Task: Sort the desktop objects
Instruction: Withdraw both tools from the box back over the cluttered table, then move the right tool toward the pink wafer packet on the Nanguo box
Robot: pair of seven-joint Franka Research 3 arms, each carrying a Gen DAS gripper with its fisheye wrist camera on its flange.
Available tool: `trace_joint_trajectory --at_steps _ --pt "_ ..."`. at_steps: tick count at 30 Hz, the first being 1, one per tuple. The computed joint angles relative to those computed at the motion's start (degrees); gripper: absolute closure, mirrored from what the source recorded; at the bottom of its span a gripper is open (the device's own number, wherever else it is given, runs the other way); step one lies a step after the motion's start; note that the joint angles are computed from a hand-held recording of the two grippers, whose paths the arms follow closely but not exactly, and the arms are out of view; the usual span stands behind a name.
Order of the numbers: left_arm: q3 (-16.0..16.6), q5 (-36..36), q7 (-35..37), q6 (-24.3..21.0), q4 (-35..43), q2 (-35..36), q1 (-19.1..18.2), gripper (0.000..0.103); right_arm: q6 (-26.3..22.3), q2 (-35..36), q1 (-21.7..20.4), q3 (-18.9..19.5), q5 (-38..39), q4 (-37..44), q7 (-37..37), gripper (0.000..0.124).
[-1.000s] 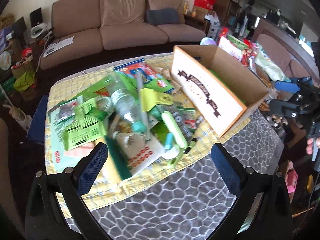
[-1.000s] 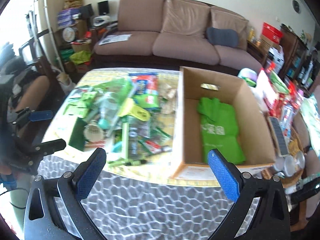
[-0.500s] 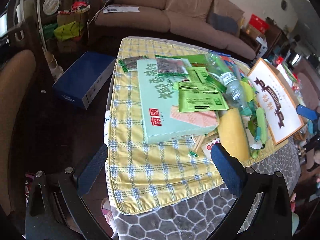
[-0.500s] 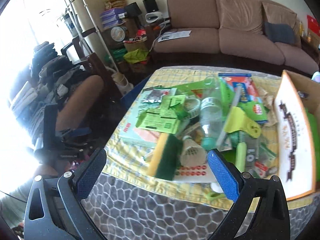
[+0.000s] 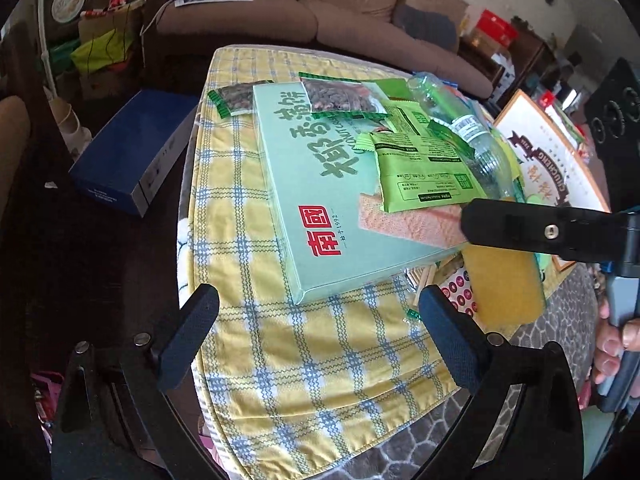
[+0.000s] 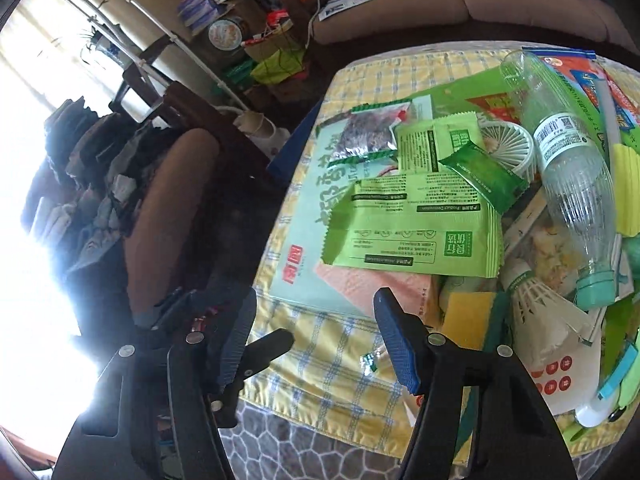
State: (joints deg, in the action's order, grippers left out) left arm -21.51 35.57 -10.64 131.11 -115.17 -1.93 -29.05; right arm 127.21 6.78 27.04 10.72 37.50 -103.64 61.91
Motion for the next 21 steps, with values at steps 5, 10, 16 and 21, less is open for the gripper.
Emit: trace_joint_trajectory --at_steps 5,10,16,21 --pt "0.47 -1.07 1.36 1.38 -1.03 -0.11 0.59 0.003 3.92 0.8 0.1 -0.75 -4.41 0.02 3.3 0.061" --pt "1.22 -1.58 0.41 5.61 -2.86 -0.05 1.61 0.003 2.22 2.05 -0.88 -0.64 -4.17 1.52 2.69 0.055" --pt "1.94 -3.03 2.25 13.41 -3.57 2.24 2.37 0.004 1.63 2.69 0.45 -0.09 -8.11 2.11 4.01 0.046" --pt "1.89 -0.62 0.62 15.02 -2.75 2.56 1.94 0.008 0.24 2.41 0.41 0.12 -6.83 2.05 4.37 0.04"
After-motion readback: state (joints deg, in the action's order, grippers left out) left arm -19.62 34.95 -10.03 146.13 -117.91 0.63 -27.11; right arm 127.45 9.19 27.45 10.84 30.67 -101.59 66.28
